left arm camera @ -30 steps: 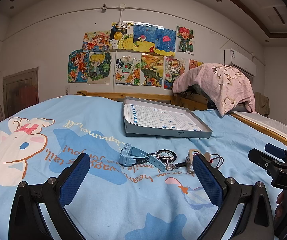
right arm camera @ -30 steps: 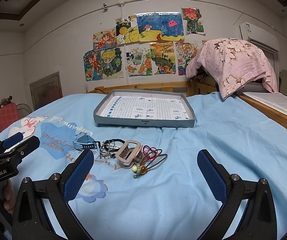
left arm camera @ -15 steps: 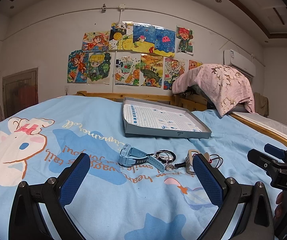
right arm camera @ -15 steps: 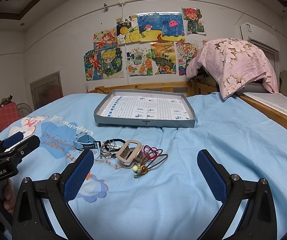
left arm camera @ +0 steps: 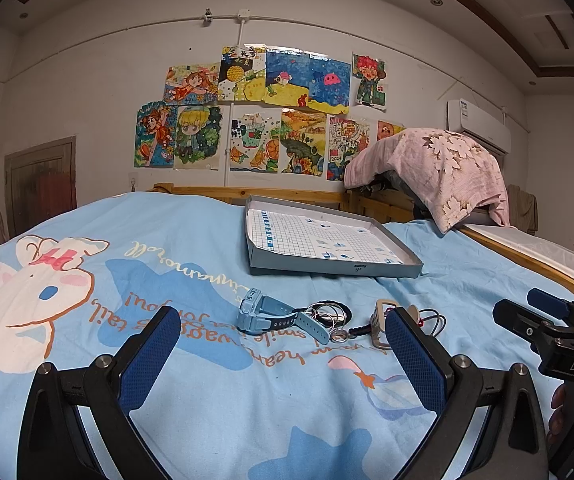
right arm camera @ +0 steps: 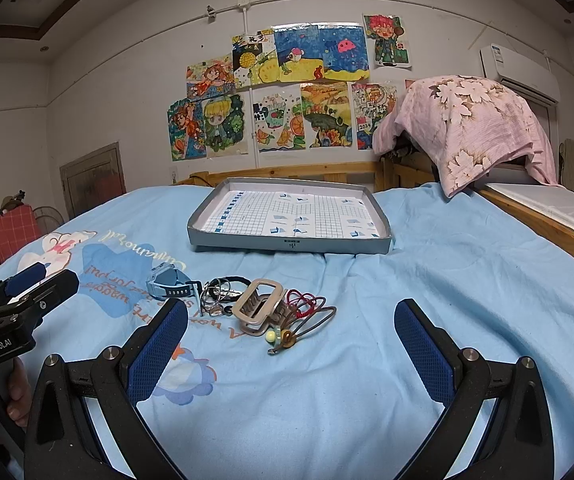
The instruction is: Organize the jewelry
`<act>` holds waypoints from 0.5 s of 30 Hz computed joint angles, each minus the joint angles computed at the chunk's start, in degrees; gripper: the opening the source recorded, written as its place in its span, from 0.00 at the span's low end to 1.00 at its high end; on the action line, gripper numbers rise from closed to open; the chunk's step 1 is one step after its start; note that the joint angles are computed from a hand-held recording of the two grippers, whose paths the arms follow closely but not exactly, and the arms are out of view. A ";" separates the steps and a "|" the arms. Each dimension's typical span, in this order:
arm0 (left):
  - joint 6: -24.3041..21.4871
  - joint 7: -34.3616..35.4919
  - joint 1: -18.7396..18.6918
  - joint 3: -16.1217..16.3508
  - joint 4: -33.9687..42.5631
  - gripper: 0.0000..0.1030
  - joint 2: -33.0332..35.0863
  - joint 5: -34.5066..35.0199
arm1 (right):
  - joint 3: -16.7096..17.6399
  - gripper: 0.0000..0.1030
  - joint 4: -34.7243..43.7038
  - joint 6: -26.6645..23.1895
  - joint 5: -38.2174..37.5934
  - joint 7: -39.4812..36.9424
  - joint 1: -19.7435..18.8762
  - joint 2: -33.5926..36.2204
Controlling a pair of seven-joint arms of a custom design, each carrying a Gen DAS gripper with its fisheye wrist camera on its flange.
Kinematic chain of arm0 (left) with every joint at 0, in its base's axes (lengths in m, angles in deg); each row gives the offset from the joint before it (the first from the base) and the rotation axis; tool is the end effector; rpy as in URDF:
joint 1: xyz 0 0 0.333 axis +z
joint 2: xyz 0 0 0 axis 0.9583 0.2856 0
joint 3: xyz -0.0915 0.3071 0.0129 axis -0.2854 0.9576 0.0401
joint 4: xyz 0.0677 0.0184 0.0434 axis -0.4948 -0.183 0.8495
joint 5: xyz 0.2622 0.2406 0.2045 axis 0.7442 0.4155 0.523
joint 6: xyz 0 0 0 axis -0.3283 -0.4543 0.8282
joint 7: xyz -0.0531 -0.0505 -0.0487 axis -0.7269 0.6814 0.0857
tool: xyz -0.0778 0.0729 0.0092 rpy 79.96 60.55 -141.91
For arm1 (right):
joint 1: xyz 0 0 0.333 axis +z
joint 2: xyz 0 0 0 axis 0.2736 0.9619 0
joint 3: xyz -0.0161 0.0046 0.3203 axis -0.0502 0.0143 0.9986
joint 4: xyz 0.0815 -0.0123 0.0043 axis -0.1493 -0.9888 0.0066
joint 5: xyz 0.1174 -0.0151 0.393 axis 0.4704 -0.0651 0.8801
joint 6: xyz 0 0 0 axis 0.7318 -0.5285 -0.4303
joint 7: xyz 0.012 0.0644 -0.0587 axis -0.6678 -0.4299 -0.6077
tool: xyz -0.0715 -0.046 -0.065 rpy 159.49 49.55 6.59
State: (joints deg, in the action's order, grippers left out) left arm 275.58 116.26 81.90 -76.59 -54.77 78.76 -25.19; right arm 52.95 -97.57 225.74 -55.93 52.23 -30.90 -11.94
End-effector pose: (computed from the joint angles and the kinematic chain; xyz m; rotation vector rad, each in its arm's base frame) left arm 0.5327 -0.0876 0.5573 -1.4090 1.4793 -1.1735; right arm 0.5352 0.1553 0.5650 -1.4156 1.4407 -0.8889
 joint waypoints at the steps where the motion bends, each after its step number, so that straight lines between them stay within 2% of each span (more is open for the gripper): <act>1: 0.02 -0.14 -0.15 0.17 -0.01 1.00 0.00 0.12 | 0.00 0.99 0.00 0.00 -0.01 0.01 0.00 0.00; 15: 0.13 -0.12 -0.21 0.20 -0.03 1.00 0.01 0.07 | -0.13 0.99 0.06 -0.06 -0.10 0.04 0.10 0.10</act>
